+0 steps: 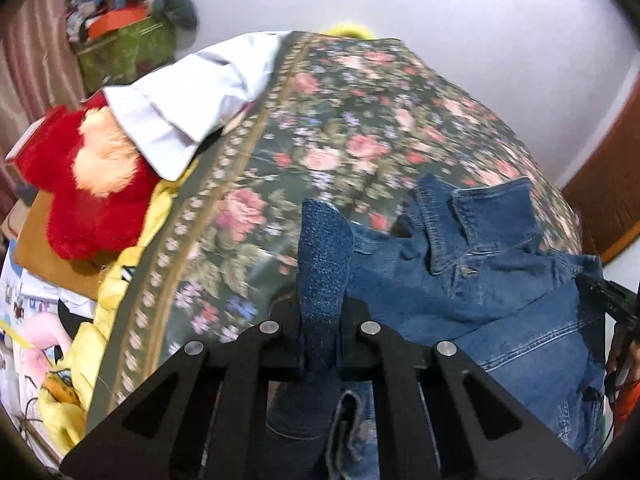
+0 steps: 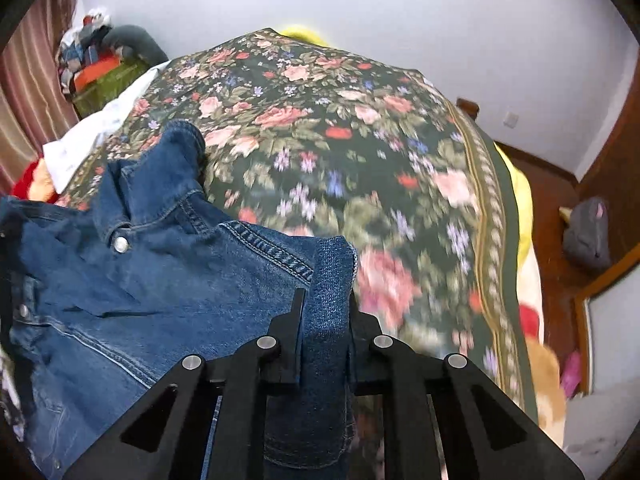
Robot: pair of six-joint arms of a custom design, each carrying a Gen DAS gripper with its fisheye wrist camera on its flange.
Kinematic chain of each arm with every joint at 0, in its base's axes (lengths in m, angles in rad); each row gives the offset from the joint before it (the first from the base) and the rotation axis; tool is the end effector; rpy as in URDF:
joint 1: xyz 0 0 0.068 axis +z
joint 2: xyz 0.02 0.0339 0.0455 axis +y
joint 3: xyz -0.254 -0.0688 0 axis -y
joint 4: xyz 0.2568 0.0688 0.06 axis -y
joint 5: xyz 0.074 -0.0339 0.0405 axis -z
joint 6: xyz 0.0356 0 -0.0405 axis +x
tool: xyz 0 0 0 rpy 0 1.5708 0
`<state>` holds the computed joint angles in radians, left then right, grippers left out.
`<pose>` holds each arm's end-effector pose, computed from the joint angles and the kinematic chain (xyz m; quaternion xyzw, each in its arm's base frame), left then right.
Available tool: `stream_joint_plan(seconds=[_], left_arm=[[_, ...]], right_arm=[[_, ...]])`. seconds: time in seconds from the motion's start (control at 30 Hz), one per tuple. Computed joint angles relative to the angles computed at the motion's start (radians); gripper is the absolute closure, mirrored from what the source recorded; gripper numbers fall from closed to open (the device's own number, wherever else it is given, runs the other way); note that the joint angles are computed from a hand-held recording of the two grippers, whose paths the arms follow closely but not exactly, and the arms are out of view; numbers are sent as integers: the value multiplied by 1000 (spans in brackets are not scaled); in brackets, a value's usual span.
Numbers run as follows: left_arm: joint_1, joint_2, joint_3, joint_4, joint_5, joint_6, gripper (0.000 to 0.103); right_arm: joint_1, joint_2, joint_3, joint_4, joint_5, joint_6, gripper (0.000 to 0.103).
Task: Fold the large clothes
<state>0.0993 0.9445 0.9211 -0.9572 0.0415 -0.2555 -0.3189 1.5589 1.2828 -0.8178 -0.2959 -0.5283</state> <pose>0.1894 0.0174 0.2822 -0.1629 0.9426 -0.0425 0.2883 0.3166 -0.0936 0.2592 -0.1351 0.9522 0.0346 0.2718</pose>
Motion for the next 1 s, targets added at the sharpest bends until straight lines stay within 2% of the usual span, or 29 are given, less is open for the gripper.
stream_joint_plan(seconds=[0.1, 0.27, 0.37, 0.43, 0.47, 0.5, 0.53, 0.77, 0.93, 1.0], left_arm=[[115, 66, -16, 30, 45, 45, 94], [217, 160, -92, 126, 66, 91, 90], [261, 179, -146, 182, 101, 96, 86], [288, 167, -162, 192, 134, 97, 85], [292, 160, -166, 192, 141, 96, 85], [287, 155, -166, 187, 135, 95, 85], [272, 148, -165, 179, 116, 97, 85], [182, 55, -127, 44, -36, 118, 80], [150, -76, -65, -112, -66, 136, 80], [133, -142, -24, -184, -83, 145, 78]], right_arm=[[52, 73, 35, 43, 30, 46, 90], [106, 141, 28, 111, 88, 72, 89], [100, 145, 22, 122, 82, 67, 83], [94, 138, 7, 143, 111, 61, 66], [96, 123, -17, 178, 152, 60, 43], [94, 109, -41, 212, 183, 56, 25], [83, 98, -59, 232, 192, 44, 22], [-31, 54, 29, 19, 69, 27, 22], [-109, -59, 85, -158, -35, -32, 21], [-153, -103, 131, -265, -95, -74, 21]])
